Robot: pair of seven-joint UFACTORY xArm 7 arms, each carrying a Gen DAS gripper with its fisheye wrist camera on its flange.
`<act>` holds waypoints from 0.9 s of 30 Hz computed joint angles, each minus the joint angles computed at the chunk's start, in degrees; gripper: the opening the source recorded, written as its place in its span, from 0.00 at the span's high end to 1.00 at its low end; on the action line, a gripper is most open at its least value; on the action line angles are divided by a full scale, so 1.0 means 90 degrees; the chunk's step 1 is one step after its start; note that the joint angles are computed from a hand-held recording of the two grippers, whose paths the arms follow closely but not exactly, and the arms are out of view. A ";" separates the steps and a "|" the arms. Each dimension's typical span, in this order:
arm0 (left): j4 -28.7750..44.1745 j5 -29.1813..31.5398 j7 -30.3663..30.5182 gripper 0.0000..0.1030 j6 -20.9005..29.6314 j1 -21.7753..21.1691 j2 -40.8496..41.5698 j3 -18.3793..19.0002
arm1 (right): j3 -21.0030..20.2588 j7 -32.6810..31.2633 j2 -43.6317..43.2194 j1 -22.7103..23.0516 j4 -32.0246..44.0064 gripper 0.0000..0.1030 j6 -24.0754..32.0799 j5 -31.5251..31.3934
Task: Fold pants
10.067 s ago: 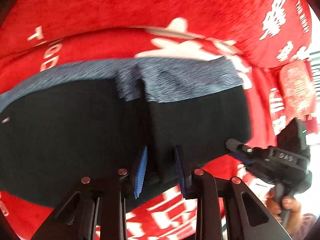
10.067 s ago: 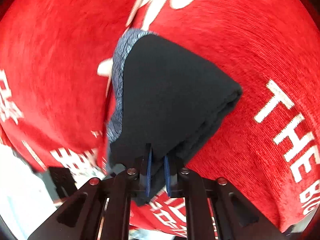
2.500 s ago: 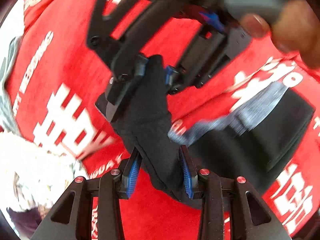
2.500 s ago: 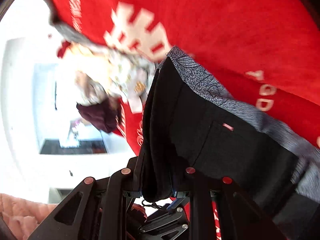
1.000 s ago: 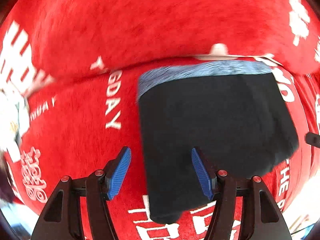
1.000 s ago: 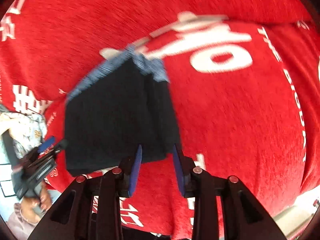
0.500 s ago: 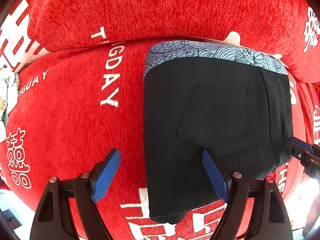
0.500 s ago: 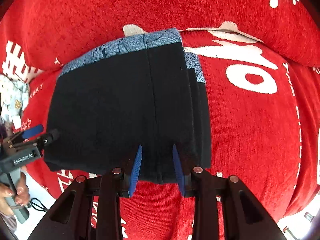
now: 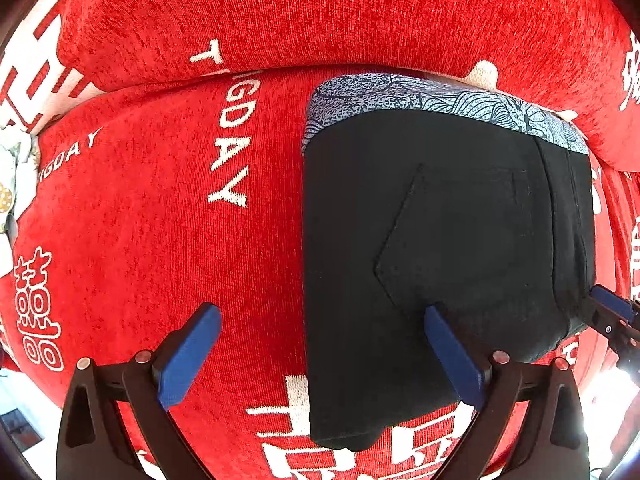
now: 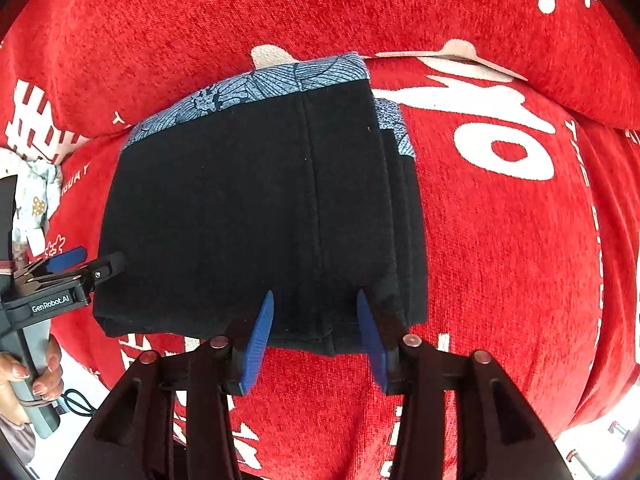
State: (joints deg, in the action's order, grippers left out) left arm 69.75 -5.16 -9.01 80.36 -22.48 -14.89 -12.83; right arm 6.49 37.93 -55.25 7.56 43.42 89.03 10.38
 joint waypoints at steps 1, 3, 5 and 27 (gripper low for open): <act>0.0012 -0.0016 -0.0001 0.01 0.0009 0.0003 0.0015 0.0009 | 0.0002 -0.0008 0.0020 0.0006 0.0019 0.50 0.0002 -0.0006; 0.0078 -0.0082 -0.0014 0.01 0.0072 0.0012 0.0069 0.0033 | -0.0010 -0.0033 0.0046 0.0020 0.0036 0.47 0.0001 -0.0003; 0.0106 -0.0151 -0.0008 0.01 0.0100 0.0028 0.0118 0.0065 | -0.0025 -0.0061 0.0060 0.0021 0.0043 0.46 -0.0008 -0.0011; 0.0587 -0.0478 0.0201 0.01 0.0190 0.0278 0.0698 0.0277 | -0.0377 -0.0026 -0.0371 -0.0465 -0.0004 0.33 0.0333 -0.0180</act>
